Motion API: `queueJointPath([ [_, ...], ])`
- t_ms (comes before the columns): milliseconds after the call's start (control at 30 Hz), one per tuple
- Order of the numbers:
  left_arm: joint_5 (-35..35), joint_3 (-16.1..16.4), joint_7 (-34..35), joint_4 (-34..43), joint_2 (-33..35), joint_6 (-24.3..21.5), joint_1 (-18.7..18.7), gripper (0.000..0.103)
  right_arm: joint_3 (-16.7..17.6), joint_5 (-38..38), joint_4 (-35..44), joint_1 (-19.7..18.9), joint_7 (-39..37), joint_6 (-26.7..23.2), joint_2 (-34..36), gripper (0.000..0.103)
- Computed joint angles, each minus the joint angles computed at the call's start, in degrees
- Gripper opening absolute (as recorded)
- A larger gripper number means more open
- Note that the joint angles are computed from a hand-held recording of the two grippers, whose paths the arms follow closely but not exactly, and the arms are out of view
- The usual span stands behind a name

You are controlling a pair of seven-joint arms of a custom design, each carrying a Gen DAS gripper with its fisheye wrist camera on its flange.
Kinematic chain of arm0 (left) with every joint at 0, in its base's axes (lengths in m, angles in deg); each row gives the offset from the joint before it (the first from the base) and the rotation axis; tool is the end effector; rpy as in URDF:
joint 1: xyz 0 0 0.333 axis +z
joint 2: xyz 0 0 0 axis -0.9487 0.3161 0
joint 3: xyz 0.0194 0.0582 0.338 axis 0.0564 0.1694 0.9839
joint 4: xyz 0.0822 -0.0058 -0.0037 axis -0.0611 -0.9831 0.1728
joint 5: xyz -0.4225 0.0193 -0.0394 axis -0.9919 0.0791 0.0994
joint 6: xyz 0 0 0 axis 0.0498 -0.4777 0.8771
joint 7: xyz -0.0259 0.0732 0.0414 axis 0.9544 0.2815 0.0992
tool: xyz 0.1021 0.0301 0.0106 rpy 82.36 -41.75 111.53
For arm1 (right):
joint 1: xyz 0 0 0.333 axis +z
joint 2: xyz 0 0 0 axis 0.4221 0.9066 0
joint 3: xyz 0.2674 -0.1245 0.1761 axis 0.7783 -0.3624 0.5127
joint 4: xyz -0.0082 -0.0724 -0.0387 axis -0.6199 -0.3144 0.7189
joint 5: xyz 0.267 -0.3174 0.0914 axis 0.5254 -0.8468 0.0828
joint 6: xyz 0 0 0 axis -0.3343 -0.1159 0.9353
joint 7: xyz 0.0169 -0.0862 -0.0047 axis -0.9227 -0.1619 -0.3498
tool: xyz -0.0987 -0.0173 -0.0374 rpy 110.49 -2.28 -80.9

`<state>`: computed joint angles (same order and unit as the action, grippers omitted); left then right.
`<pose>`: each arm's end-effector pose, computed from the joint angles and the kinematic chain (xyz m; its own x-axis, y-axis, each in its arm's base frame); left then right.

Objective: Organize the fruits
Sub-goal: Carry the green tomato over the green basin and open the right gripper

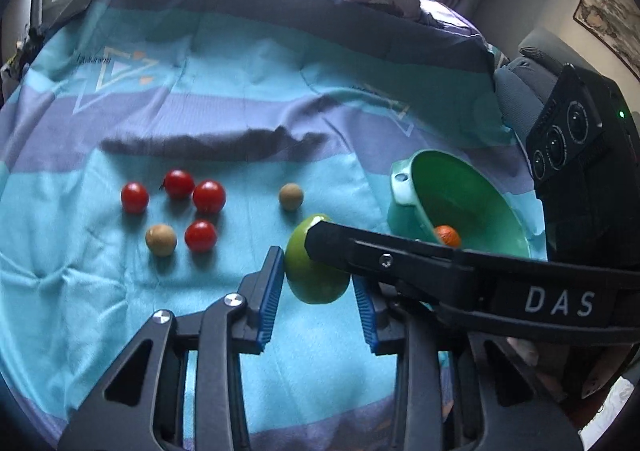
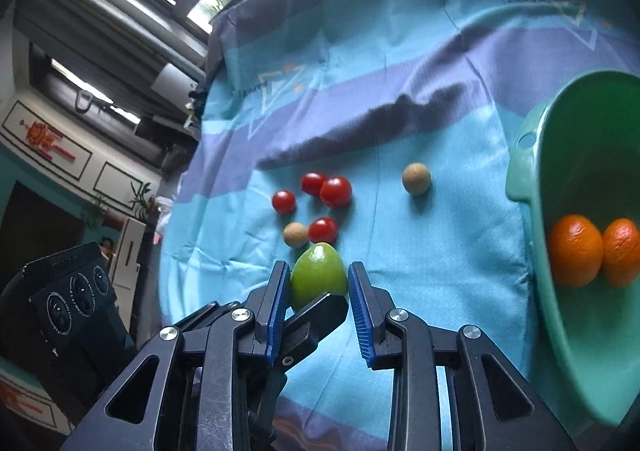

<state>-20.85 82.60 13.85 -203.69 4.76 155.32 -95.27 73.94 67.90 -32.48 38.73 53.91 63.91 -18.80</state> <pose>0.6224 -0.2359 0.4091 0.0924 -0.9317 0.3513 -0.6934 -0.3135 -0.6488 0.7288 0.3723 0.4020 0.5283 -0.5694 -0.6298 -0.8459 -0.2886 -0.4486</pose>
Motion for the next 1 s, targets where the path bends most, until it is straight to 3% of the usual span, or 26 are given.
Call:
queueJointPath([
  [167, 0.0, -1.5, 3.3, 5.1, 1.8, -0.2, 0.1, 0.034, 1.5, 6.4, -5.1, -3.2, -5.6, 5.8, -4.4, 0.032],
  [400, -8.1, -10.5, 16.5, 15.5, 8.2, -3.6, 4.6, 0.034, 0.0, 10.9, -7.6, -5.5, -7.5, 9.6, -6.6, 0.032],
  [700, -19.4, -21.0, 33.6, 30.4, 19.2, -9.7, 8.8, 0.034, -2.5, 10.2, -8.5, -7.7, -4.6, 12.4, -6.5, 0.032],
  [900, -25.9, -23.6, 40.4, 39.1, 25.3, -15.1, 8.7, 0.034, -3.6, 6.0, -6.0, -8.3, 2.0, 11.5, -4.1, 0.032],
  [1000, -28.2, -22.9, 42.3, 41.3, 26.6, -16.9, 7.5, 0.034, -4.0, 3.5, -5.3, -8.4, 4.4, 11.0, -3.4, 0.032],
])
